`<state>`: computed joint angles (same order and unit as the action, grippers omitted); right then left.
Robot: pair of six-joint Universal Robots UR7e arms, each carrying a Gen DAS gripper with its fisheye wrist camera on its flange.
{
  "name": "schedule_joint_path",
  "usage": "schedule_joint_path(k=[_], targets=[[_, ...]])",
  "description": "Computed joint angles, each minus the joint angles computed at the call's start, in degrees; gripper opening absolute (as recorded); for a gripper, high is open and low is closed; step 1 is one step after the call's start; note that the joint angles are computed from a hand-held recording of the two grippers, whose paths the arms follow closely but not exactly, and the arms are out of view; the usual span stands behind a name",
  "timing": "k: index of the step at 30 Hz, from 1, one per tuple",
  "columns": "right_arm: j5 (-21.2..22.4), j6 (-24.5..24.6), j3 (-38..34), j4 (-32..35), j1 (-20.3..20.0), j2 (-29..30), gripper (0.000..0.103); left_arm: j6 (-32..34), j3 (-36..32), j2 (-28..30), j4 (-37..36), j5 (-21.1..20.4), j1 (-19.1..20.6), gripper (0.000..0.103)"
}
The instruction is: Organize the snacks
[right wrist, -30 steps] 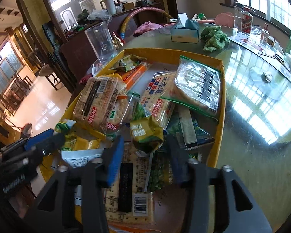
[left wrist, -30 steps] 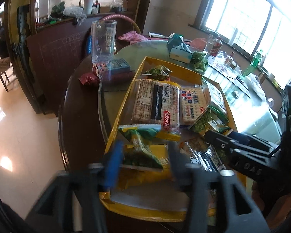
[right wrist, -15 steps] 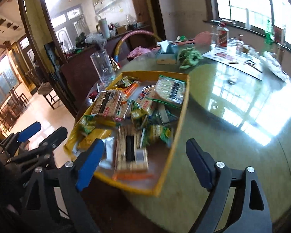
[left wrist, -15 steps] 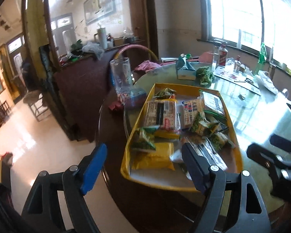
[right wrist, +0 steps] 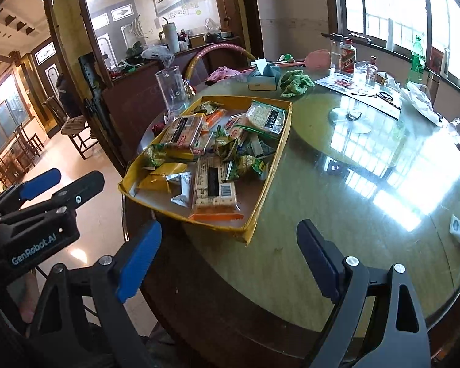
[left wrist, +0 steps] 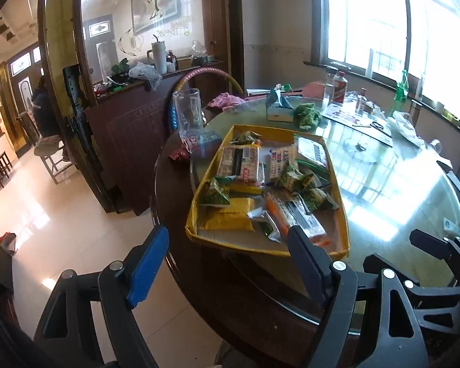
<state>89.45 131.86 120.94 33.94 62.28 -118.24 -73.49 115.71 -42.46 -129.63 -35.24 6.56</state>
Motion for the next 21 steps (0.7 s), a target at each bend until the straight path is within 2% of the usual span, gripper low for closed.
schedule_joint_path(k=[10,21], targets=[[0.6,0.4,1.1,-0.9,1.2,-2.0,0.09,-1.9,1.0,-0.5,1.1,0.6,-0.8,0.08],[4.3,1.6,1.3,-2.5,4.5,-0.9,0.09,-1.4,2.0,-0.7,-0.6,0.8,-0.4,0.08]])
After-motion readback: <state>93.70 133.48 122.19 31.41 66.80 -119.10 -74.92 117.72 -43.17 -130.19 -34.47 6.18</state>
